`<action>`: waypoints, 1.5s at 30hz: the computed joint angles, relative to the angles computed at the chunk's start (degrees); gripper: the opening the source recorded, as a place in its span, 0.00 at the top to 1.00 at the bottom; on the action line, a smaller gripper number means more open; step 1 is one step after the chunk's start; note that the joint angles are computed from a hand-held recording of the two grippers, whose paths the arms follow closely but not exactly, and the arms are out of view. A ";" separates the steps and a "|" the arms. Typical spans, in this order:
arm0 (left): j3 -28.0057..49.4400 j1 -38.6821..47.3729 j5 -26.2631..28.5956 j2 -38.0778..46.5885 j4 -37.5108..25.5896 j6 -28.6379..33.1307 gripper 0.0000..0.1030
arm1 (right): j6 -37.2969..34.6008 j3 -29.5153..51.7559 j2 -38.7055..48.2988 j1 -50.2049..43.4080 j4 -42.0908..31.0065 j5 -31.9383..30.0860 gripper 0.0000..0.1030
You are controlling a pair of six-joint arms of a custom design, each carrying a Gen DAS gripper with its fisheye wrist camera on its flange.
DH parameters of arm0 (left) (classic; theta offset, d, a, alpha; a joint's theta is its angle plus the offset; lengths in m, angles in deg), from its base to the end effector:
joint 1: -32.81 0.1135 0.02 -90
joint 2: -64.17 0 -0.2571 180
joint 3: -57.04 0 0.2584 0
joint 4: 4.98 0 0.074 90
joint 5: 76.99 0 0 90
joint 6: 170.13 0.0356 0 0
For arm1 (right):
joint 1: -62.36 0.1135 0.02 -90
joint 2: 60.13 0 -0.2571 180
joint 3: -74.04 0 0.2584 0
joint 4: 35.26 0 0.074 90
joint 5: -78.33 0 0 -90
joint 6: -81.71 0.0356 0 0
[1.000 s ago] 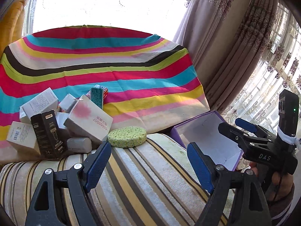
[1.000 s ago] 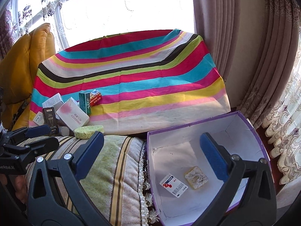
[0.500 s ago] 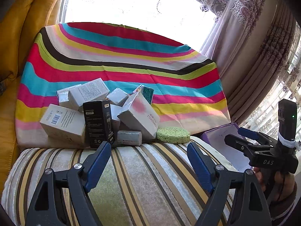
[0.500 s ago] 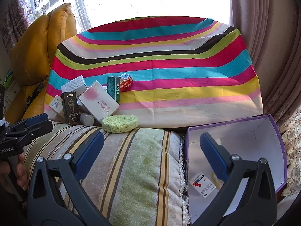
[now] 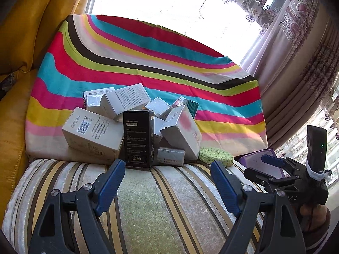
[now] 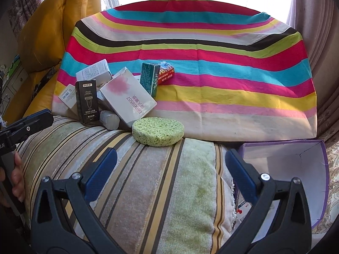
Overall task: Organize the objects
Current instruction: 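Grasp the round green sponge with the right tool while the left tool grasps the black DORMI box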
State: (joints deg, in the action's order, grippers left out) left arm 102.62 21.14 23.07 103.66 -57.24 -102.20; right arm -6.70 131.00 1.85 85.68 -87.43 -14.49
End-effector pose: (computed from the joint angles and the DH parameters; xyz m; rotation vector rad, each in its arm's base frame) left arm 0.1496 -0.0373 0.2257 -0.1337 2.4124 -0.4853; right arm 0.1977 0.0871 0.2258 -0.5054 2.5338 0.2261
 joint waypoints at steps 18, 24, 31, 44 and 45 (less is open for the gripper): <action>3.97 6.43 0.27 15.59 7.21 4.46 0.28 | -0.86 5.09 16.00 2.77 5.02 0.89 0.00; 5.99 5.29 -1.63 20.37 9.77 5.13 0.28 | -0.62 6.88 19.60 2.71 5.71 1.30 0.00; 8.70 5.31 -2.45 26.64 11.72 6.29 0.32 | -0.86 9.07 23.68 2.81 6.74 2.50 0.01; 6.97 4.51 -1.40 24.18 11.54 6.10 0.61 | -0.94 7.31 23.52 2.66 7.98 1.76 0.19; 6.75 4.56 -1.25 23.06 11.08 5.83 0.61 | -0.89 6.78 22.94 2.82 8.28 1.99 0.19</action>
